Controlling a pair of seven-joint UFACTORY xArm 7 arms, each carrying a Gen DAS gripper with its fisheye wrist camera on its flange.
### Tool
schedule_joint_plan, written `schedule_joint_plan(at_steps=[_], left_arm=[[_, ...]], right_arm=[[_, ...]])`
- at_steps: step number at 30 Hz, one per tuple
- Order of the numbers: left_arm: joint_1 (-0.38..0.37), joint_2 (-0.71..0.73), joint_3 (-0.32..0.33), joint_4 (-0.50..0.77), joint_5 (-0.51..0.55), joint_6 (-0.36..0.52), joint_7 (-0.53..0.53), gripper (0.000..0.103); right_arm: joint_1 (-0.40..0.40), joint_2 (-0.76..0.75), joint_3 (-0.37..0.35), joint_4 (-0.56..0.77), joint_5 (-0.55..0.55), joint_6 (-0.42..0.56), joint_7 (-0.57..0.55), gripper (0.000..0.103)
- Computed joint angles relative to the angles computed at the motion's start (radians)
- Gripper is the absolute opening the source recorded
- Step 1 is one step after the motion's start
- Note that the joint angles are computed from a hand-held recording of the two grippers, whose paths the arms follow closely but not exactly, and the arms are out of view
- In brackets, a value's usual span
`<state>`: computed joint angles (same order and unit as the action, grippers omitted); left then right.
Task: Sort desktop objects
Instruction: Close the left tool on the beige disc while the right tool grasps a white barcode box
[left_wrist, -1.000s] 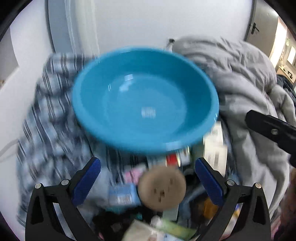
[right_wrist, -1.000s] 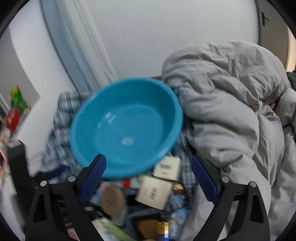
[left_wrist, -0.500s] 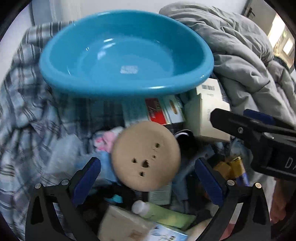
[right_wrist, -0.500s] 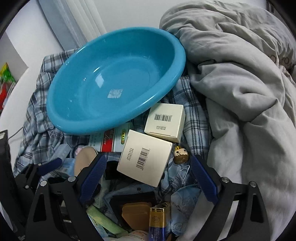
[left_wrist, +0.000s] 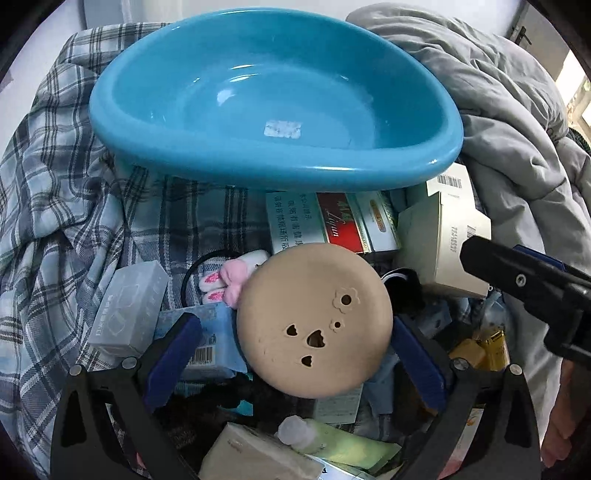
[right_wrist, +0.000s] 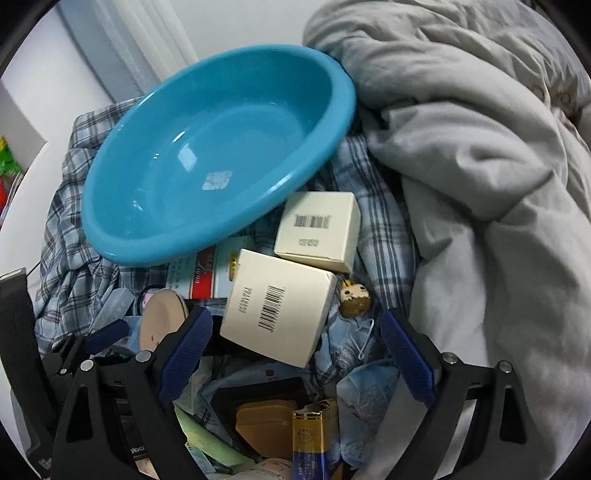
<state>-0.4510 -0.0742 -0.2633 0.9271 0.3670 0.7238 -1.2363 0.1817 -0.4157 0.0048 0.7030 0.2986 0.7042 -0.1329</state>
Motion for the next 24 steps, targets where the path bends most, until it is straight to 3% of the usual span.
schedule_joint_plan(at_steps=[5, 11, 16, 20, 24], left_arm=[[0.005, -0.009, 0.001, -0.015, 0.018, -0.032, -0.042, 0.103], [0.008, -0.04, -0.002, -0.037, -0.009, -0.082, 0.002, 0.081], [0.011, -0.049, -0.007, -0.031, -0.038, -0.062, 0.045, 0.078], [0.006, -0.062, -0.028, -0.009, 0.004, 0.018, 0.069, 0.075], [0.016, -0.093, -0.002, -0.076, -0.081, -0.057, 0.106, 0.076]], right_arm=[[0.001, 0.008, -0.002, 0.006, 0.004, -0.002, 0.0, 0.092], [-0.012, 0.02, 0.02, 0.004, -0.042, -0.005, 0.03, 0.092], [-0.004, 0.027, 0.017, 0.004, -0.037, -0.021, 0.035, 0.092], [-0.004, 0.04, 0.028, 0.006, -0.061, -0.033, 0.044, 0.092], [0.01, 0.059, 0.027, 0.005, -0.058, -0.05, 0.03, 0.092]])
